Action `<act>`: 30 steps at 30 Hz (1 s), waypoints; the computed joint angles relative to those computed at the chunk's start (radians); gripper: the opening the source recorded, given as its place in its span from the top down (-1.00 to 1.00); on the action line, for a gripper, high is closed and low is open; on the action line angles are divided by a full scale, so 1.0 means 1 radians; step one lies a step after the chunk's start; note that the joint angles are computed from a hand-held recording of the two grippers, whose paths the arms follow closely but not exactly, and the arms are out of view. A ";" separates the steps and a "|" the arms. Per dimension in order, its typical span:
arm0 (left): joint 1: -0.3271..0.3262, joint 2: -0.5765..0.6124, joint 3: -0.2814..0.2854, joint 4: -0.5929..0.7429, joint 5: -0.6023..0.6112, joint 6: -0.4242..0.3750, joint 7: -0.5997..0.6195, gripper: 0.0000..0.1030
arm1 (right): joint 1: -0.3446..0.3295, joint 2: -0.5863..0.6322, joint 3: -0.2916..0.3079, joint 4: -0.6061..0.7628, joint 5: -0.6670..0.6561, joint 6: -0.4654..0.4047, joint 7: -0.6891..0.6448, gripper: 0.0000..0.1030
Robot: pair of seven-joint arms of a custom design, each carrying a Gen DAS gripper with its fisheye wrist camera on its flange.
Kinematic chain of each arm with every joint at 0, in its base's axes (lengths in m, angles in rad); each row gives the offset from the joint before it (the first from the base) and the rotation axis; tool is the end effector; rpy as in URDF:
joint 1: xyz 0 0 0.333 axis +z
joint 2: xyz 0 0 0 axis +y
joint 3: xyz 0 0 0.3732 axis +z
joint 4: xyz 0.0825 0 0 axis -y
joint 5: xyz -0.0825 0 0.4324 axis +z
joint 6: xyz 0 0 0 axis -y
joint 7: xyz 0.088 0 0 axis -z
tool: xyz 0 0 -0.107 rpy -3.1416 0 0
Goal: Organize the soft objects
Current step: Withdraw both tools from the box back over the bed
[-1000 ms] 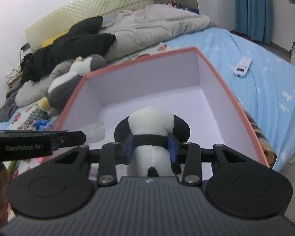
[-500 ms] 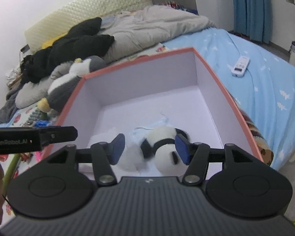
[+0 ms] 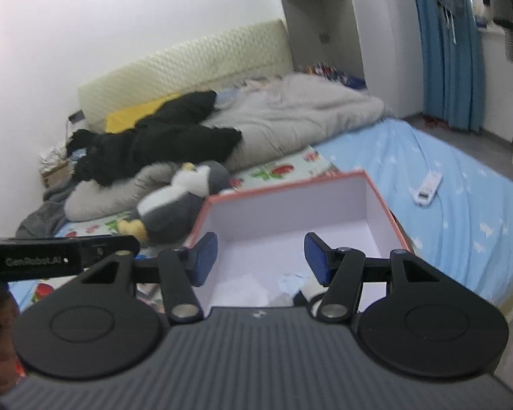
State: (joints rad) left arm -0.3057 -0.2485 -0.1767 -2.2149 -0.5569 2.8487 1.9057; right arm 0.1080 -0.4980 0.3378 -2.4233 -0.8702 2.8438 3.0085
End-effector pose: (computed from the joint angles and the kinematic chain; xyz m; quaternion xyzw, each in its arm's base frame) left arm 0.5008 -0.2409 0.6159 -0.5053 0.7394 -0.4202 0.1461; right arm 0.3960 0.2609 0.5940 -0.5392 0.6729 -0.2964 0.4107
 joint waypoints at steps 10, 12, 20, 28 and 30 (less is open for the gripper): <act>0.022 -0.210 0.042 -0.111 0.003 -0.025 -0.013 0.19 | 0.027 -0.064 0.053 0.018 0.020 -0.002 -0.006 -0.15; 0.031 -0.240 0.045 -0.129 0.019 -0.028 -0.024 0.19 | 0.030 -0.064 0.060 0.026 0.022 0.007 -0.013 -0.15; 0.081 -0.378 0.053 -0.219 0.073 -0.068 -0.104 0.19 | 0.067 -0.054 0.079 0.037 0.054 0.021 -0.059 -0.15; 0.142 -0.496 0.056 -0.301 0.133 -0.109 -0.189 0.19 | 0.110 -0.019 0.090 0.050 0.086 0.027 -0.103 -0.15; 0.154 -0.510 0.055 -0.315 0.145 -0.112 -0.203 0.19 | 0.125 -0.003 0.088 0.058 0.094 0.028 -0.119 -0.15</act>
State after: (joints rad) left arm -0.1519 -0.7583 -0.1219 -2.5298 -0.4116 2.7370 1.7028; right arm 0.2331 -0.5010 0.4261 -2.3649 -0.7764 2.8721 2.8898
